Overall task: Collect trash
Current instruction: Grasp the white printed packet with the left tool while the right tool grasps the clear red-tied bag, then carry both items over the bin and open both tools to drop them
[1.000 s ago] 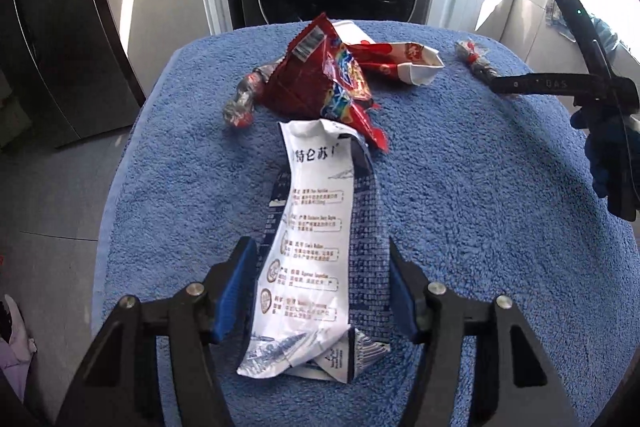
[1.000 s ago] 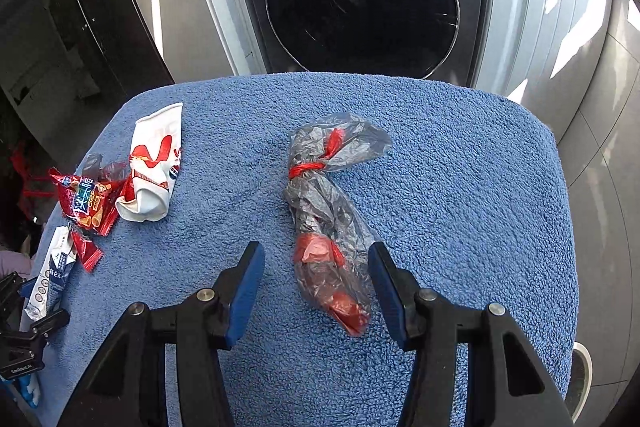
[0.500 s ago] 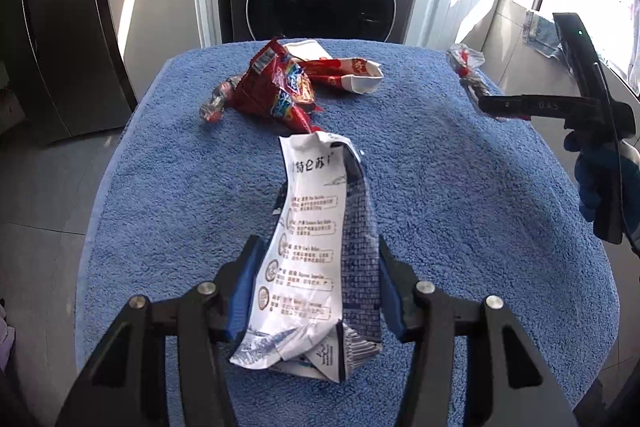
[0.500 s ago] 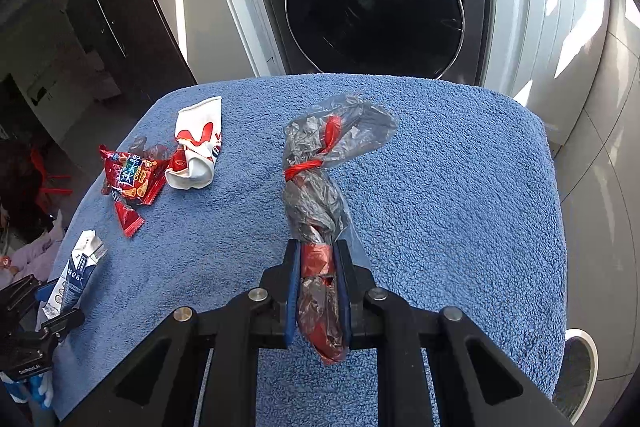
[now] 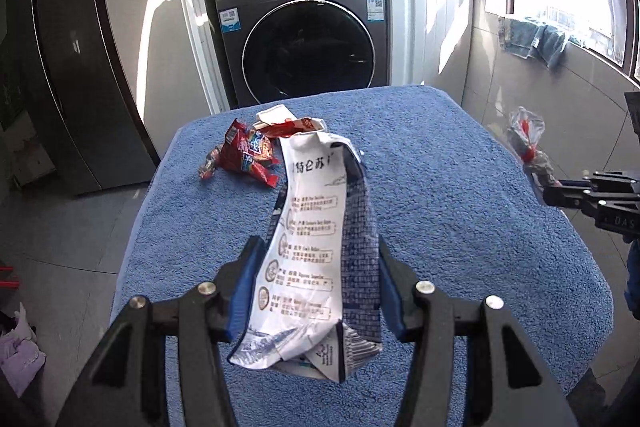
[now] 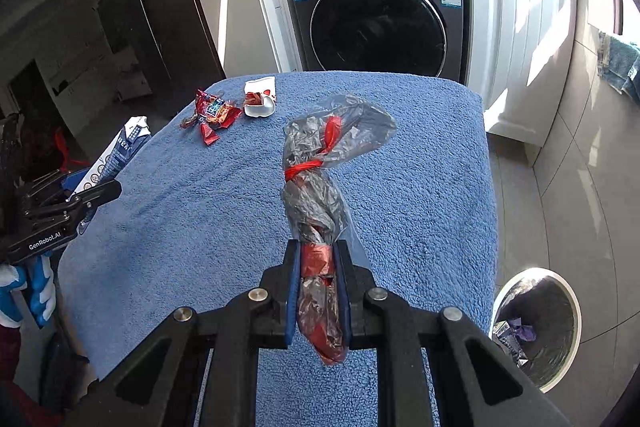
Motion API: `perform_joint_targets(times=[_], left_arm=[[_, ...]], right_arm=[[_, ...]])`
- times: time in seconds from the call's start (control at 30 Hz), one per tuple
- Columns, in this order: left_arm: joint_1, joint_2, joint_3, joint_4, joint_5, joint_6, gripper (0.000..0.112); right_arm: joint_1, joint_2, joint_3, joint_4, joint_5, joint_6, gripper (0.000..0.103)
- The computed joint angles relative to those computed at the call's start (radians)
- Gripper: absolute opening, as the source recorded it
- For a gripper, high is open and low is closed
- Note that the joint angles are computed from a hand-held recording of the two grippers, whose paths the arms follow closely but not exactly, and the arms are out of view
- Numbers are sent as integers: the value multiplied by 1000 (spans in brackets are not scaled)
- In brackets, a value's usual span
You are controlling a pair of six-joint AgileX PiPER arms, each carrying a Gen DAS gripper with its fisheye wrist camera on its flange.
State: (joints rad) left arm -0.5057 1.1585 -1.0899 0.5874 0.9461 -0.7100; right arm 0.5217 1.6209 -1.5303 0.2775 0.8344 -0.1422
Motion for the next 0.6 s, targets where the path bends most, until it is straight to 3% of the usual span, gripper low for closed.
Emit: perform_joint_targets(times=[0.13, 0.27, 0.43, 0.6], left_arm=[[-157, 64, -70, 104, 67, -91, 51], [-237, 170, -187, 114, 77, -84, 51], [-288, 356, -387, 36, 55, 8, 51], [-318, 602, -684, -134, 66, 165, 51]], right_arm=[[-62, -110, 133, 38, -45, -29, 15], [-149, -191, 213, 80, -71, -78, 15], [-324, -257, 292, 172, -72, -184, 15], [-516, -256, 345, 233, -65, -274, 15]])
